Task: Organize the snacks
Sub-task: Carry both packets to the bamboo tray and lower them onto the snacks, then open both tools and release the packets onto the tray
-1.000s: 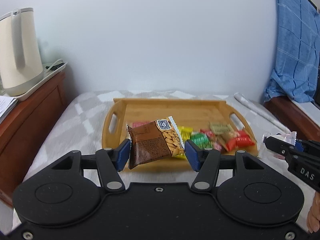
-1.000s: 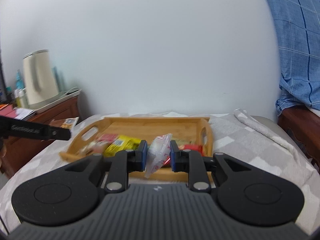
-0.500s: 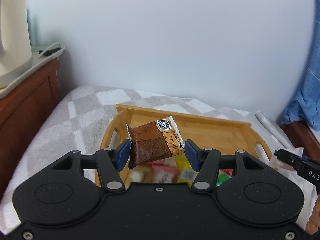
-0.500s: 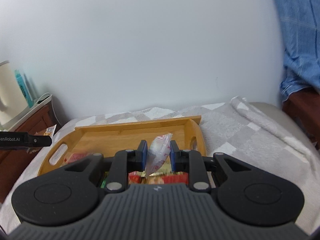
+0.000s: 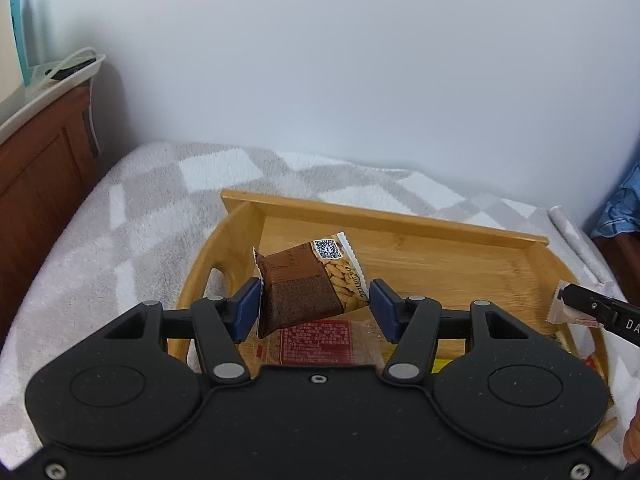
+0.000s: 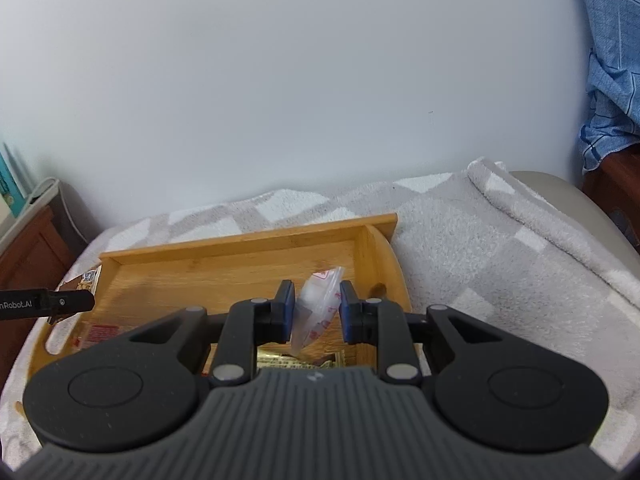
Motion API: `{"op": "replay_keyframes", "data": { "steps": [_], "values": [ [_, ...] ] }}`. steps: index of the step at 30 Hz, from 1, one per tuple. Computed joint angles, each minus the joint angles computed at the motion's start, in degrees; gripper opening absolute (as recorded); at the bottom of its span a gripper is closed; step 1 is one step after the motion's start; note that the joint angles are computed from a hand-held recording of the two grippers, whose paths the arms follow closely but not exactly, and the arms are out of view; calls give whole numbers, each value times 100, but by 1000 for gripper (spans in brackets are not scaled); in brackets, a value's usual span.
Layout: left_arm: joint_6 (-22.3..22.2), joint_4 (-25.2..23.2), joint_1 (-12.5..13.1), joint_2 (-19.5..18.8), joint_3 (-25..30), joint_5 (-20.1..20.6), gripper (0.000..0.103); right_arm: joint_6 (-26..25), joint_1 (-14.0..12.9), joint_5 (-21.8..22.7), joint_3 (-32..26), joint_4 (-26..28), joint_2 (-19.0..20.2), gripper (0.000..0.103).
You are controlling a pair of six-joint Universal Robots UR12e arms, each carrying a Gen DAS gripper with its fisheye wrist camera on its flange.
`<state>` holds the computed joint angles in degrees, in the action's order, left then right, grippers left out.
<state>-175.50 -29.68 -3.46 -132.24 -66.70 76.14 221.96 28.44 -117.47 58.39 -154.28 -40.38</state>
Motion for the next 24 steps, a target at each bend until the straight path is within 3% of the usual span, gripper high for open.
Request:
{"op": "replay_keyframes", "data": {
  "steps": [17, 20, 22, 24],
  "values": [
    [280, -64, -25, -98, 10, 124, 56, 221, -104, 623, -13, -285, 143, 28],
    [289, -56, -32, -104, -3, 169, 56, 152, -94, 583, -10, -342, 148, 35],
    [338, 0, -39, -100, -31, 197, 57, 112, -90, 583, -3, -375, 143, 50],
    [352, 1, -44, -93, -42, 213, 57, 62, -80, 516, -7, -365, 138, 53]
  ]
}}
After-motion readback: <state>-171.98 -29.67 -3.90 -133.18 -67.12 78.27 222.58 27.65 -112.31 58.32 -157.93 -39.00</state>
